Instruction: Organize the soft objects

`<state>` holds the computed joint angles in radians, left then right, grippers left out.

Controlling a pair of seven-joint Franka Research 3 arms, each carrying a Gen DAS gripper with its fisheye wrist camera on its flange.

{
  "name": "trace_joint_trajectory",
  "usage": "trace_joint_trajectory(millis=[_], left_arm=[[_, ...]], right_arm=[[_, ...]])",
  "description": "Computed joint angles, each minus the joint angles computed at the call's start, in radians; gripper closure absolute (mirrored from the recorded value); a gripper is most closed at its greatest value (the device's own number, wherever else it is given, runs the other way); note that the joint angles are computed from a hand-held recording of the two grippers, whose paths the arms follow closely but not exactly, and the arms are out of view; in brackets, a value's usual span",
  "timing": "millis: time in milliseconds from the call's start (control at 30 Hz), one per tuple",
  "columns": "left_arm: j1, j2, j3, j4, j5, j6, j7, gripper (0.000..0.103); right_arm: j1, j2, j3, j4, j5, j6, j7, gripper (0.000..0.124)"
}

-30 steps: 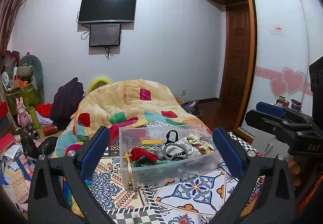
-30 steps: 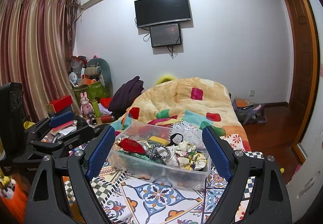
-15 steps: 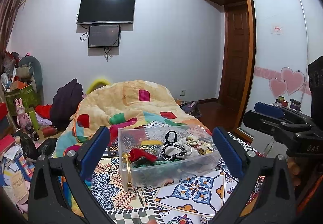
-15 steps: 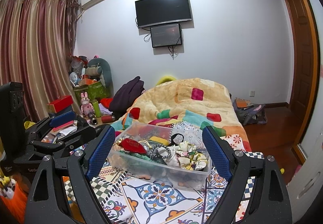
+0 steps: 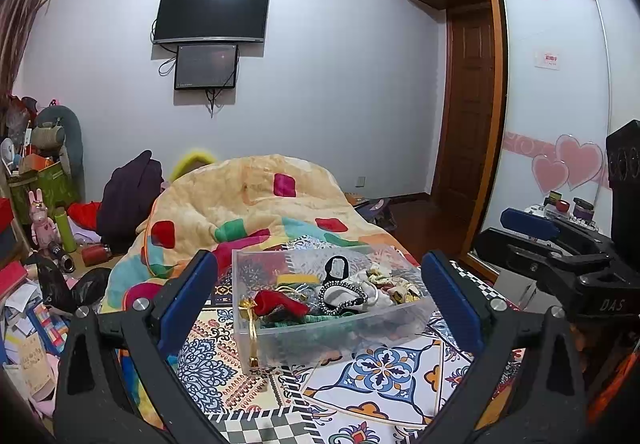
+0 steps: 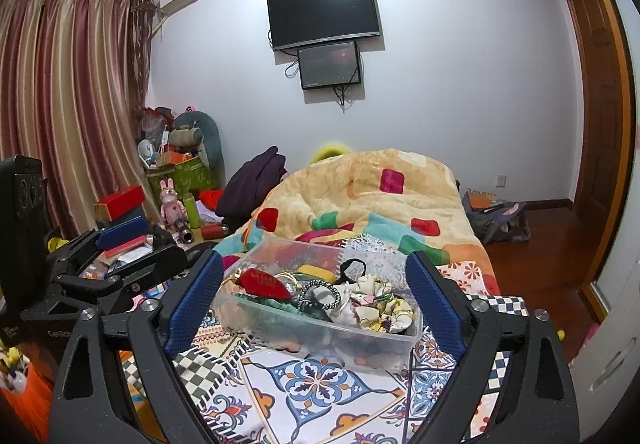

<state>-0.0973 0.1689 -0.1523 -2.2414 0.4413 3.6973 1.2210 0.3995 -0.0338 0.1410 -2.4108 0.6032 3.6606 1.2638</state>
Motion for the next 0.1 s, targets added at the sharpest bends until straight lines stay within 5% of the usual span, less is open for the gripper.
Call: trace_joint_trajectory(millis=[100], left_arm=[[-0.002, 0.003, -0.001, 0.003, -0.004, -0.004, 0.002, 0.000]], right_arm=[[0.002, 0.000, 0.001, -0.002, 0.003, 0.007, -0.001, 0.028]])
